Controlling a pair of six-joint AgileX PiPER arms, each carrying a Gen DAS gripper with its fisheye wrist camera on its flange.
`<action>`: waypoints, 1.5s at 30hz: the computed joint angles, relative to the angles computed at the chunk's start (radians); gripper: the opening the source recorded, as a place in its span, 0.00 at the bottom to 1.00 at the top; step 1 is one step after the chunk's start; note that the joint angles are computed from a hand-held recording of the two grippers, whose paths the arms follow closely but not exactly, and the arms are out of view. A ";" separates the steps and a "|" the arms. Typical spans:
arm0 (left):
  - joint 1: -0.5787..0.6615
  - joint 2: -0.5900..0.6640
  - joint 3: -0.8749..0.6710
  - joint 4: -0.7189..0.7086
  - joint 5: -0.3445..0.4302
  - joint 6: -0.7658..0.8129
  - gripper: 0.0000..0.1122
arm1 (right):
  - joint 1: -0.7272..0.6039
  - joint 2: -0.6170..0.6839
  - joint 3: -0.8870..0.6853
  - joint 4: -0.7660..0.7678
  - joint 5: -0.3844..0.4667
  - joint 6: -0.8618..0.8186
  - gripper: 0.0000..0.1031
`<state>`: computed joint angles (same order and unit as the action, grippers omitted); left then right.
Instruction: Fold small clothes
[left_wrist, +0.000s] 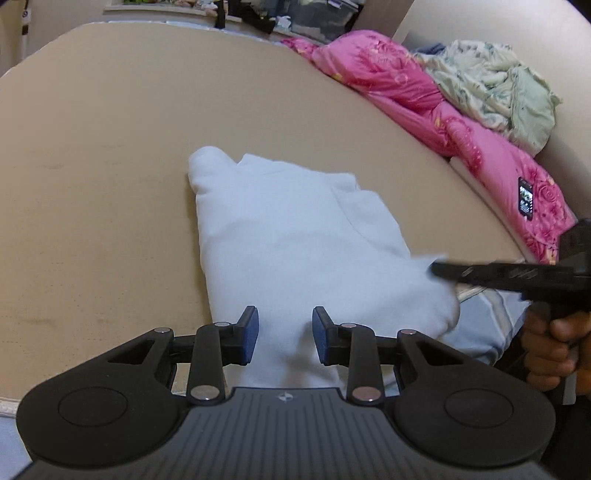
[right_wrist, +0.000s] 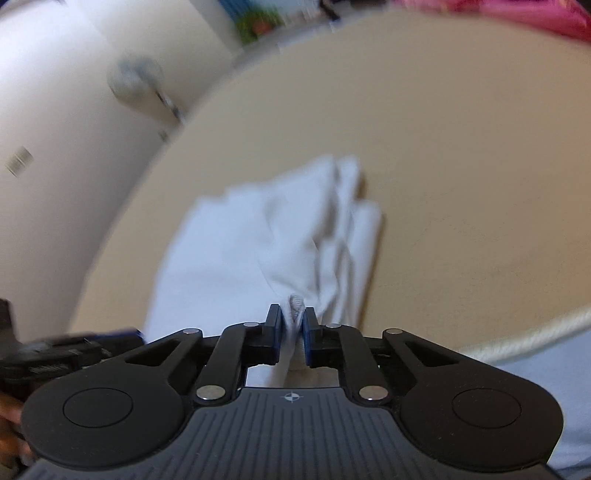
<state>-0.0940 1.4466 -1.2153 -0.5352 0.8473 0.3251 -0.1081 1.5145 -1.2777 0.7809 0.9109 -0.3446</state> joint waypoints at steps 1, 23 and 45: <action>0.011 -0.004 -0.004 -0.009 0.016 0.011 0.31 | -0.037 -0.039 0.024 0.070 0.000 -0.044 0.10; -0.156 0.095 -0.051 0.338 0.072 -0.136 0.47 | 0.141 0.002 -0.003 -0.462 0.134 0.252 0.51; -0.107 0.101 -0.055 0.297 0.088 -0.114 0.55 | 0.021 0.272 -0.230 -0.028 -0.146 0.273 0.03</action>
